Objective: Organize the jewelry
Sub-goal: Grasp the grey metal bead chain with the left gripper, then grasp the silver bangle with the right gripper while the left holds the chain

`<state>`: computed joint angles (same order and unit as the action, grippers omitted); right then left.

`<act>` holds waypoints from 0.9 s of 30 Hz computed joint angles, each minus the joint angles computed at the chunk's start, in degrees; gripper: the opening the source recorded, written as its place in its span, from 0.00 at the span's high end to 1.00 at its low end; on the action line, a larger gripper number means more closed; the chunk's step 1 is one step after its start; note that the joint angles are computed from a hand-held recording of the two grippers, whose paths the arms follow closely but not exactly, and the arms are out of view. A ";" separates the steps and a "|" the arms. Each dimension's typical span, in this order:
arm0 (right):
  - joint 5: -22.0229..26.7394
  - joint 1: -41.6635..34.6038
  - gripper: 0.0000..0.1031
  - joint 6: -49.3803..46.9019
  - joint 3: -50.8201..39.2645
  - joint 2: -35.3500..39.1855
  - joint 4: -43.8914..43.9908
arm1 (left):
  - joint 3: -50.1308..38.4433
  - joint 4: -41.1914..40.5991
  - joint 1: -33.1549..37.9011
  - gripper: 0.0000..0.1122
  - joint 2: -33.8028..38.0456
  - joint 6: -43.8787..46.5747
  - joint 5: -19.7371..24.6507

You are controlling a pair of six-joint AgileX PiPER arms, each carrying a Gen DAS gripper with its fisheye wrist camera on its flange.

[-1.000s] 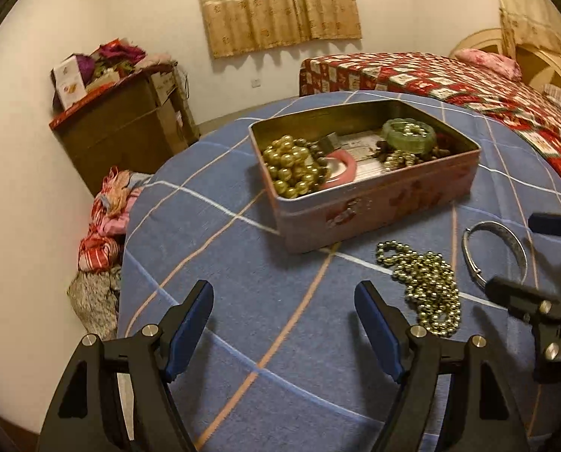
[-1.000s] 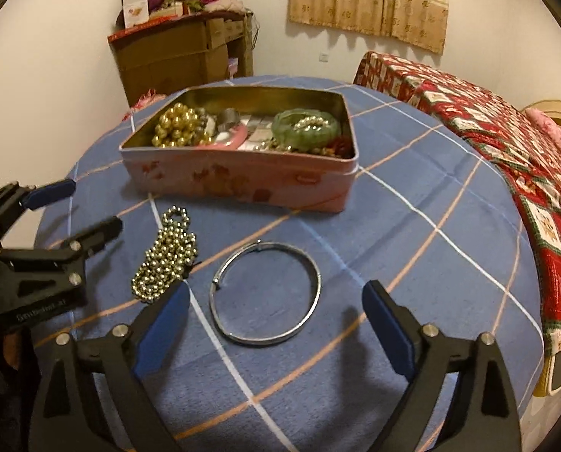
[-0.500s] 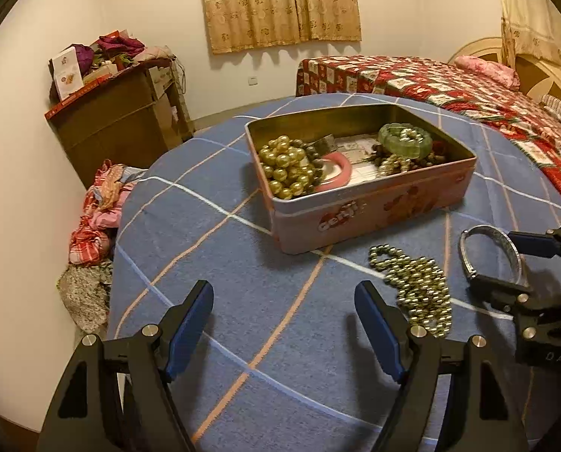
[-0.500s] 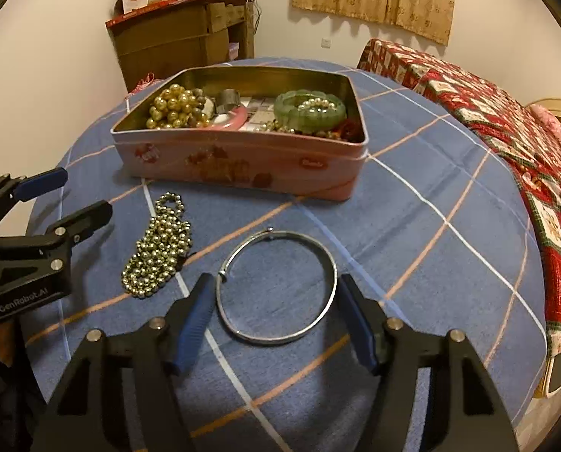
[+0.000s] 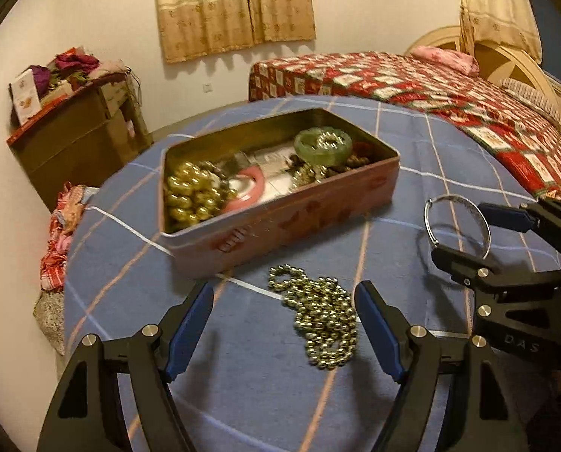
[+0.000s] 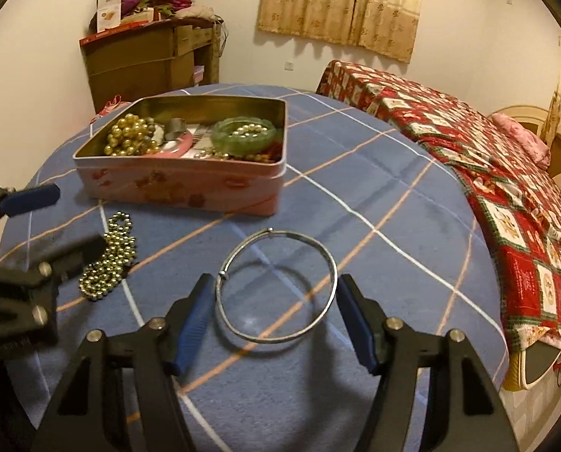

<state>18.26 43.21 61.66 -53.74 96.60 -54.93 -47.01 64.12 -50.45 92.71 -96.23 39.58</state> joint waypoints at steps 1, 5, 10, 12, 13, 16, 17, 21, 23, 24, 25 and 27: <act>-0.28 -0.13 0.34 0.45 0.04 0.16 -0.35 | -0.04 -0.41 0.55 0.31 0.32 0.43 -0.83; -0.23 0.37 0.34 1.70 -0.11 0.97 -1.81 | 0.92 -2.14 2.94 0.69 0.26 2.52 -5.31; -0.25 0.55 0.34 3.68 0.49 0.53 -3.93 | 3.05 -2.37 4.08 0.90 -2.20 3.06 -10.11; -0.30 0.72 0.34 5.61 0.64 0.60 -5.68 | 4.58 -0.80 3.72 0.96 -4.39 1.06 -10.12; -0.31 0.81 0.34 6.66 0.76 0.60 -6.69 | 4.99 -0.02 3.10 0.96 -5.28 0.31 -8.94; -0.51 1.14 0.34 11.16 1.63 -0.01 -11.00 | 6.01 2.08 0.99 0.96 -7.82 -1.44 -4.42; -1.09 1.12 0.34 12.58 1.92 -0.28 -12.30 | 5.94 2.40 0.80 0.96 -8.09 -1.36 -3.37; -1.09 1.92 0.34 15.92 2.46 -1.24 -16.13 | 6.11 4.09 -1.25 0.96 -9.94 -1.95 3.63; -0.57 2.51 0.34 17.44 2.63 -1.81 -17.72 | 6.36 4.45 -1.58 0.96 -10.97 -1.92 5.22; -0.42 2.67 0.34 17.27 2.53 -1.95 -17.61 | 6.52 4.59 -1.55 0.96 -11.58 -1.90 5.49; -0.26 2.82 0.34 17.58 2.61 -2.27 -17.96 | 6.69 4.62 -1.49 0.96 -12.05 -1.91 5.54; 0.18 3.13 0.34 17.74 2.52 -2.82 -18.17 | 6.73 5.02 -2.09 0.96 -12.50 -2.07 7.09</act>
